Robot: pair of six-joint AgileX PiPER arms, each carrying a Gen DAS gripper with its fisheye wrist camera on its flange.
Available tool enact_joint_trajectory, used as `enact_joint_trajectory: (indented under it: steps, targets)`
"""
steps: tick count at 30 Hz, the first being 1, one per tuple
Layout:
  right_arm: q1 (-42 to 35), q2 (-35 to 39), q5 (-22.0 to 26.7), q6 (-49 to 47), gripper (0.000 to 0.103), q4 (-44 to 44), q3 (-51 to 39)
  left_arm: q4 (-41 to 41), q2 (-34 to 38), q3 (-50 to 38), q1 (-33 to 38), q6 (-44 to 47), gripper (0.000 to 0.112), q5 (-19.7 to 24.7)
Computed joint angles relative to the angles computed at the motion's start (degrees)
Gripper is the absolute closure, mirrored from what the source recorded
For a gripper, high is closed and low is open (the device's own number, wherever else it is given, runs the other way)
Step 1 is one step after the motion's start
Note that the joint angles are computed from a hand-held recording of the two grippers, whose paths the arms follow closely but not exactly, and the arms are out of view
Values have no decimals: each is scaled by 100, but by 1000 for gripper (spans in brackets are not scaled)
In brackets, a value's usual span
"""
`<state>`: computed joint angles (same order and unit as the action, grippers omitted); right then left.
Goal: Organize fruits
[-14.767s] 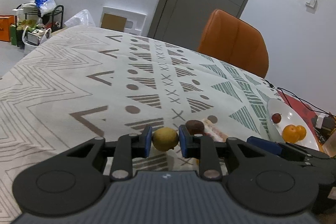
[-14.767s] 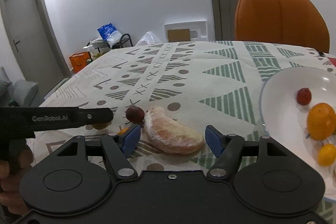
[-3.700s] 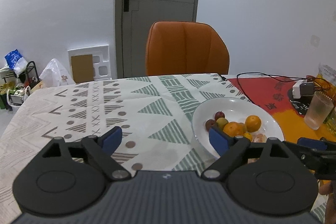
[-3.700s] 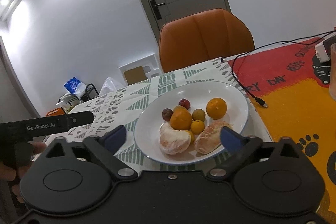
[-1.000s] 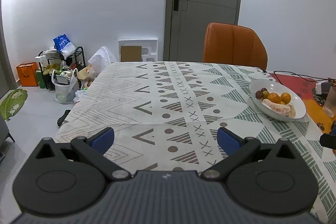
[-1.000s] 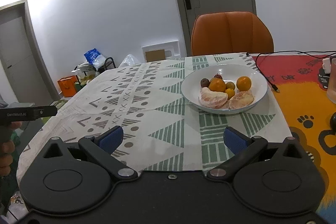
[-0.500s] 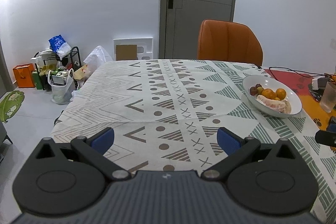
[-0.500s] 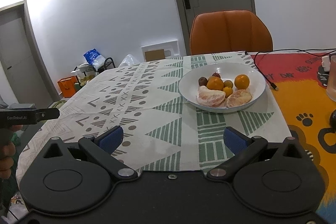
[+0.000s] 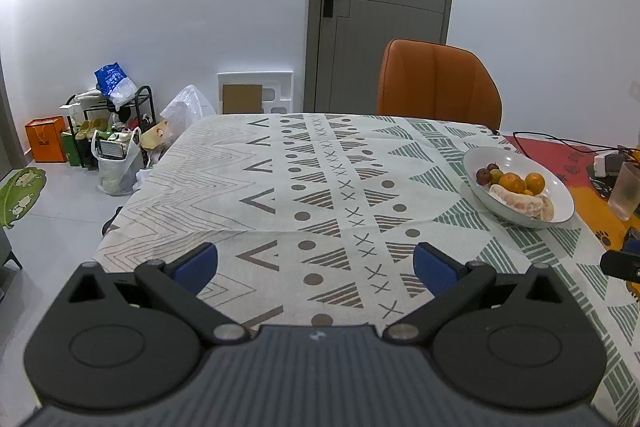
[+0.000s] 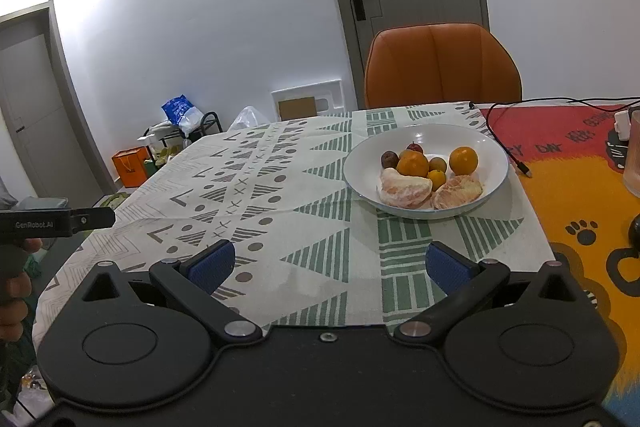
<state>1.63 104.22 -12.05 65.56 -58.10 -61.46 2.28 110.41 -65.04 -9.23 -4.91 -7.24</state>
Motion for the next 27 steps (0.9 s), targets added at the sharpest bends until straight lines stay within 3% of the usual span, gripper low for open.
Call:
enact_joint_trajectory:
  steps: [27]
  targets:
    - [30, 4, 0, -43, 0, 31, -9, 133, -24, 23, 33, -188, 9, -15]
